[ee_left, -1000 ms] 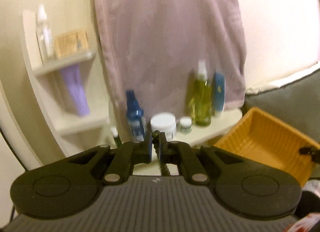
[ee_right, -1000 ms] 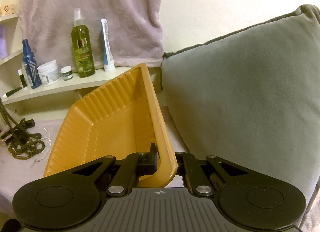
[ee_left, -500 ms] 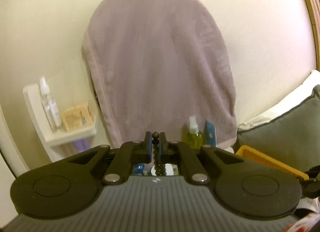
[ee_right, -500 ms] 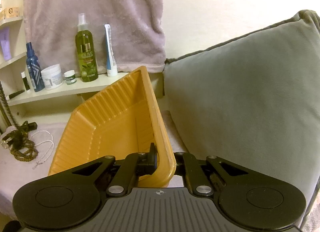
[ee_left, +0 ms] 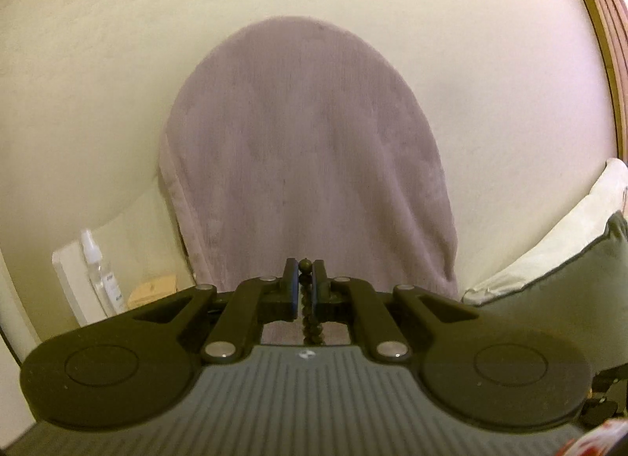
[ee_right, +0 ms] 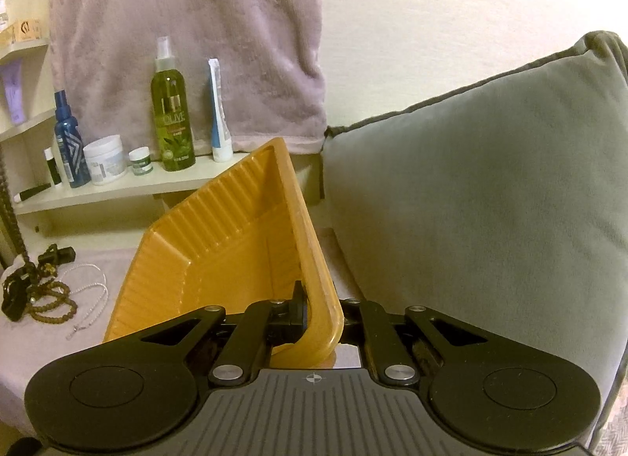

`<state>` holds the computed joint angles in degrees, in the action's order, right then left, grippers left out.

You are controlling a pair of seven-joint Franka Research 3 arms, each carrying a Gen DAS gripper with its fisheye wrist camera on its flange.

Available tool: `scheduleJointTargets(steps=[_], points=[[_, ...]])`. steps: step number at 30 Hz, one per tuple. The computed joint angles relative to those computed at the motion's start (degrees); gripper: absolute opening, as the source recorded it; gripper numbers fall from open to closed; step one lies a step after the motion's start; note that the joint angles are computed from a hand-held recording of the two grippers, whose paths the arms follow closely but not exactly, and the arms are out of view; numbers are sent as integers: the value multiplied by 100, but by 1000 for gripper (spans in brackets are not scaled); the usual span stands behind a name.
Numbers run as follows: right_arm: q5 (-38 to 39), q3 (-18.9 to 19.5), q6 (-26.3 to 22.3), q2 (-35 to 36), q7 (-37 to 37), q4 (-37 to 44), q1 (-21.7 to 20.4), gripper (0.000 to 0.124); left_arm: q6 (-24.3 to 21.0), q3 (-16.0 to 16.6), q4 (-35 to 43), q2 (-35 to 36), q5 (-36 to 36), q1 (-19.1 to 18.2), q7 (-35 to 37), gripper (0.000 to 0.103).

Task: Organize jewelry
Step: 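Lift the dark green bead strand high with the left gripper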

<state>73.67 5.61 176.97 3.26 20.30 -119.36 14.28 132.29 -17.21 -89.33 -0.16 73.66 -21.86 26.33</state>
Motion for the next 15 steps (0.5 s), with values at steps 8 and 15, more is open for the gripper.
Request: scheduleJointTargets(steps=[8,15], points=[[66,8,3,16,-40,22,-5,7,228,75,733,462,-112,-187,365,5],[59,-4,-14,13,0,17,-12,7,599,324,1657,1140,-351,-599,788,5]])
